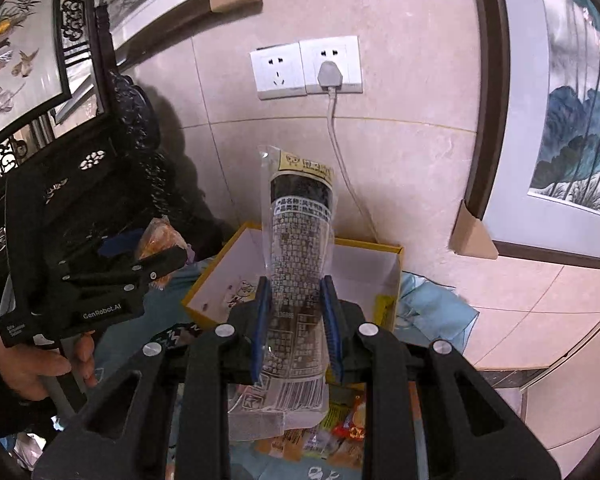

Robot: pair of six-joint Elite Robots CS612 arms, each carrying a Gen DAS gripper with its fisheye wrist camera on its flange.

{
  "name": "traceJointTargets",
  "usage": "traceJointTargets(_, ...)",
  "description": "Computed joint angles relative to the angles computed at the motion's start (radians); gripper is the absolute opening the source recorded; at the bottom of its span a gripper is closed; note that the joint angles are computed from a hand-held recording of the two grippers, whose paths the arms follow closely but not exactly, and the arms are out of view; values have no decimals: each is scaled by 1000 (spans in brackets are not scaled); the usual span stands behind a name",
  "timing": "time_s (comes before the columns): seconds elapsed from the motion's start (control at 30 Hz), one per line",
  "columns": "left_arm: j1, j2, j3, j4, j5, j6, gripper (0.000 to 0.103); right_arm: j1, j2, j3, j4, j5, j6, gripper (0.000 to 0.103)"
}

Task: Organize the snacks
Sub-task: 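Release the clear puff bag into the box with the left gripper while the right releases the tube pack, then grasp a round wrapped snack with the left gripper while the right grasps a kraft-paper bag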

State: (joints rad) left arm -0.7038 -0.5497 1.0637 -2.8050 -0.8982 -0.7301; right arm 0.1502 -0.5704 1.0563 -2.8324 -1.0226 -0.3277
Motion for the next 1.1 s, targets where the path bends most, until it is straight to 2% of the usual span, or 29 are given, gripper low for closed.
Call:
traceJointTargets(0.13,16,35,-63,46,9,9,79,12,53,-98,35,-31,20,25)
traceJointTargets(0.2,32,58,-104,69,-1,3,83,21,91,-172,76,-52,6,31)
traceJointTargets(0.23,42,67,-124,110,-23,-20,90,24,100,-189,79,-73,9,33)
traceJointTargets(0.27,48,70,-138,159,-30,-50,91,27,109,-204,77,-98,16,39)
traceJointTargets(0.33,58,71,-141,199,-51,-94,91,25,117,-217,86,-102,29,39)
traceJointTargets(0.53,50,34,-46,146,-46,-100,93,11,93,-153,80,-90,15,39)
traceJointTargets(0.7,30,-7,58,106,-41,-162,94,1,62,-67,72,-95,15,39)
traceJointTargets(0.83,13,-27,131,113,-62,-217,94,-4,33,33,66,-110,-18,39)
traceJointTargets(0.93,-1,-27,169,116,-91,-246,94,-7,19,106,79,-122,-30,39)
traceJointTargets(1.1,-26,-3,187,129,-159,-237,94,3,17,176,114,-163,-62,41)
